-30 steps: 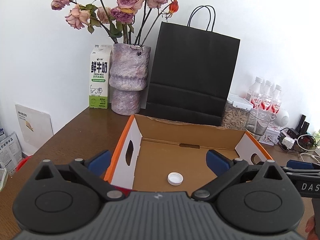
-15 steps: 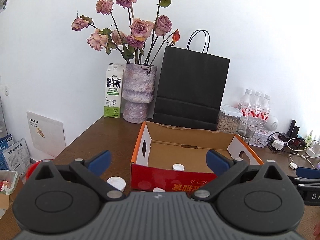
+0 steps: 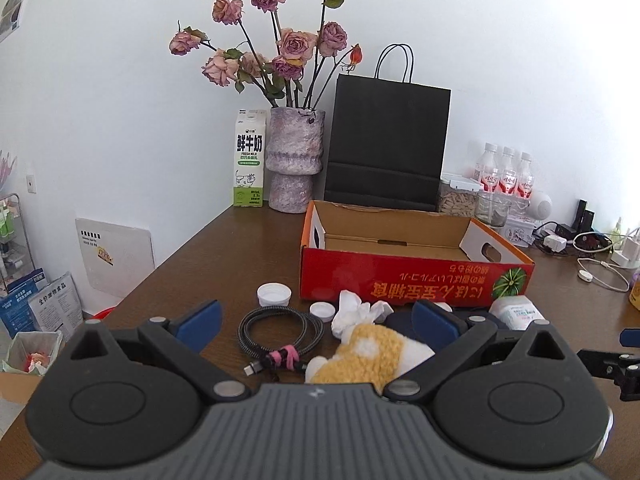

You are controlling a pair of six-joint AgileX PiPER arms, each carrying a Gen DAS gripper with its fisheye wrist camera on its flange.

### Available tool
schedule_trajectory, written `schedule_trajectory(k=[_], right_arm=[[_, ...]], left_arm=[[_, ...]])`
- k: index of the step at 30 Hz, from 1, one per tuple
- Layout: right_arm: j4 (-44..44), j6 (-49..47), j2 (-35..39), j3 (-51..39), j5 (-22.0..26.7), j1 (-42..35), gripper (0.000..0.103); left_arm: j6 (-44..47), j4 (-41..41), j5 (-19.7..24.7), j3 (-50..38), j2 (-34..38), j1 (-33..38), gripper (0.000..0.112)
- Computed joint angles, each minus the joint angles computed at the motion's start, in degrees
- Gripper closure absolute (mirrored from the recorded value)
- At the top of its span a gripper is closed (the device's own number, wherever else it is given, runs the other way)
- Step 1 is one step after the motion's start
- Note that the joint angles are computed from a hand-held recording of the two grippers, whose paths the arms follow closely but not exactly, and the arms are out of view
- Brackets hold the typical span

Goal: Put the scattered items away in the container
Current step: 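Move the right gripper to the crumpled plastic bag and grasp it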

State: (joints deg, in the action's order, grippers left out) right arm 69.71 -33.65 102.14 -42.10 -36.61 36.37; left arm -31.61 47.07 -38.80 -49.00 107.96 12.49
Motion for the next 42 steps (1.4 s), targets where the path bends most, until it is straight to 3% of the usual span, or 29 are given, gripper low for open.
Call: schedule_trajectory(k=[5,10,19,30,33,37,42], right_arm=[[2.6,1.9,-2.2,4.8,-3.1,6.5,0.0],[7.4,-0.6,-2.0,5.4,-5.7,12.0,0.0],[8.3,0.3,0.2,4.7,-4.0,12.0,0.0],[2.1,4.8,4.5,2.6,2.8,6.4,0.002],[-1.0,7.5,5.5,2.1,4.0,4.7,0.012],[-2.1,8.3,6.0,1.6,4.2,3.8,0.05],[-9.8,14.8,5.5,3.8,2.0,3.8,0.055]], left_arm=[[5.7,-5.8,-1.7,7.0,-1.7,2.6,0.009],[1.6,0.6,-4.1,9.7,-3.0,6.2,0.009],[0.1,2.9,-3.7,9.9,-2.9,6.1,0.009],[-1.2,3.1,0.3,7.6,-1.1,4.9,0.009],[-1.3,2.6,1.5,6.7,-0.5,4.4,0.009],[-1.8,3.0,2.9,5.5,0.4,3.6,0.009],[-1.6,3.5,4.7,3.9,1.8,2.2,0.009]])
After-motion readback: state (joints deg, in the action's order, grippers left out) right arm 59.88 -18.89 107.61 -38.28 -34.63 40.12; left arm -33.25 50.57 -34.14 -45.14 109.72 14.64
